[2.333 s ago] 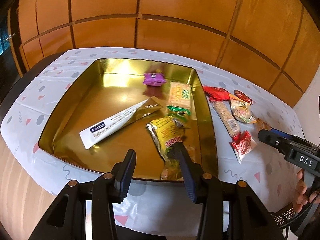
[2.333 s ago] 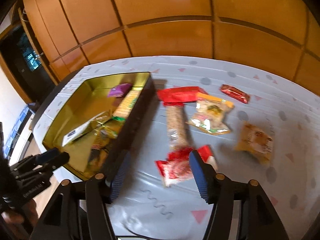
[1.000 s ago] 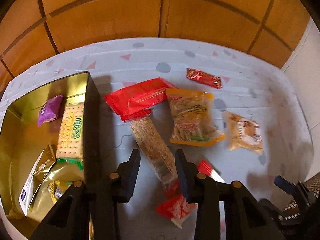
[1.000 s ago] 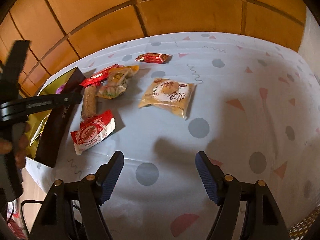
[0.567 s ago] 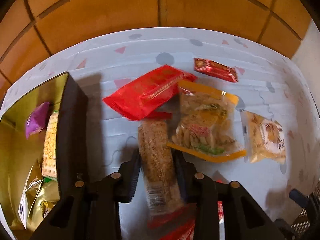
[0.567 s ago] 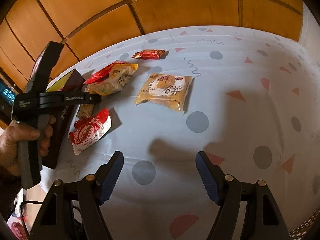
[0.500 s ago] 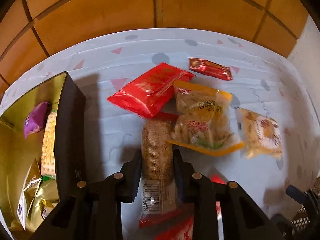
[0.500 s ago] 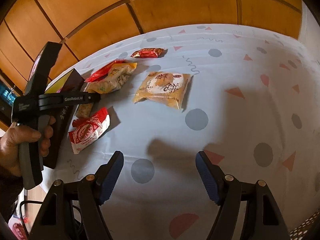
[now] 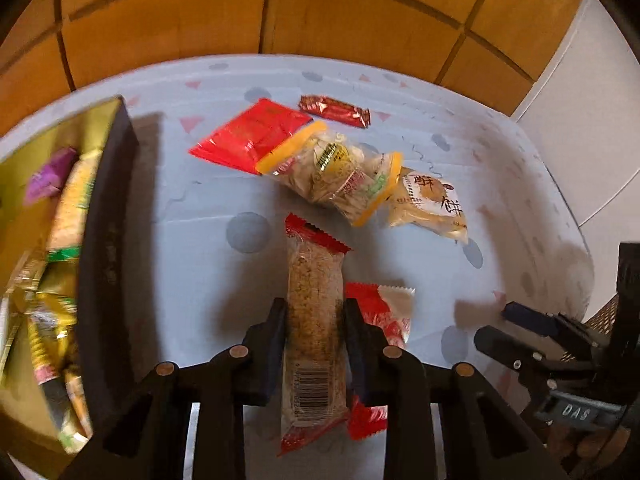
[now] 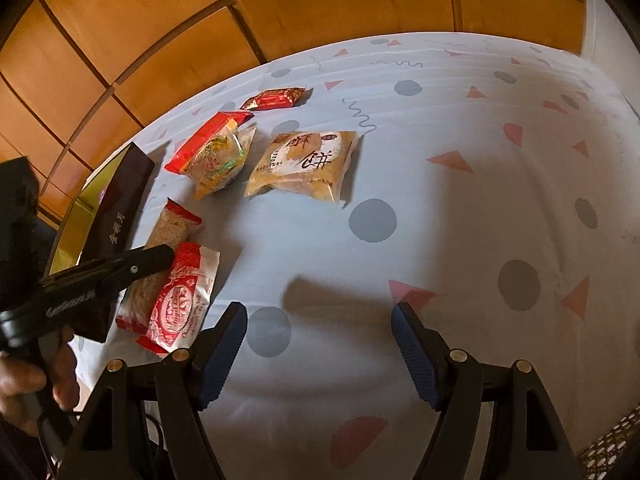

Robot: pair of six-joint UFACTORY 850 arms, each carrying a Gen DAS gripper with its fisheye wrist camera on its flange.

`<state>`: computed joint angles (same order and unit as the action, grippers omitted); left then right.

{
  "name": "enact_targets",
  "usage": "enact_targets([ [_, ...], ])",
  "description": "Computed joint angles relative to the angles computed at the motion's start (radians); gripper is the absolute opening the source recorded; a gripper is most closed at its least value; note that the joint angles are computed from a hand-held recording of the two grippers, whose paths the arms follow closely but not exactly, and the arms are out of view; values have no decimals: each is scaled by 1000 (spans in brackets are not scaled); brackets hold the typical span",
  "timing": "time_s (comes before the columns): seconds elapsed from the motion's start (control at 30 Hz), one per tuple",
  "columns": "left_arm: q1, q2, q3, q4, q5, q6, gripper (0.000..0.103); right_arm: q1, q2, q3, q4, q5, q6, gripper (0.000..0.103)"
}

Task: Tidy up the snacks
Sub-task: 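Grasp the clear granola bar with red ends with the left tool and lift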

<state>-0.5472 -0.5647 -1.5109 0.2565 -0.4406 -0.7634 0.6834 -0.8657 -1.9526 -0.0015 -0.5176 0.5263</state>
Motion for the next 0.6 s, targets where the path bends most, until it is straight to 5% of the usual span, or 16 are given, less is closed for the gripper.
enact_targets([
  [0.13, -1, 38, 51, -67, 13, 78, 28, 3, 2, 2, -4, -19, -7, 75],
  [0.37, -38, 106, 170, 77, 28, -73, 28, 23, -16, -53, 8, -55, -91, 75],
  [0.6, -59, 168, 272, 178, 66, -176, 28, 50, -135, -259, 31, -187, -198, 74],
])
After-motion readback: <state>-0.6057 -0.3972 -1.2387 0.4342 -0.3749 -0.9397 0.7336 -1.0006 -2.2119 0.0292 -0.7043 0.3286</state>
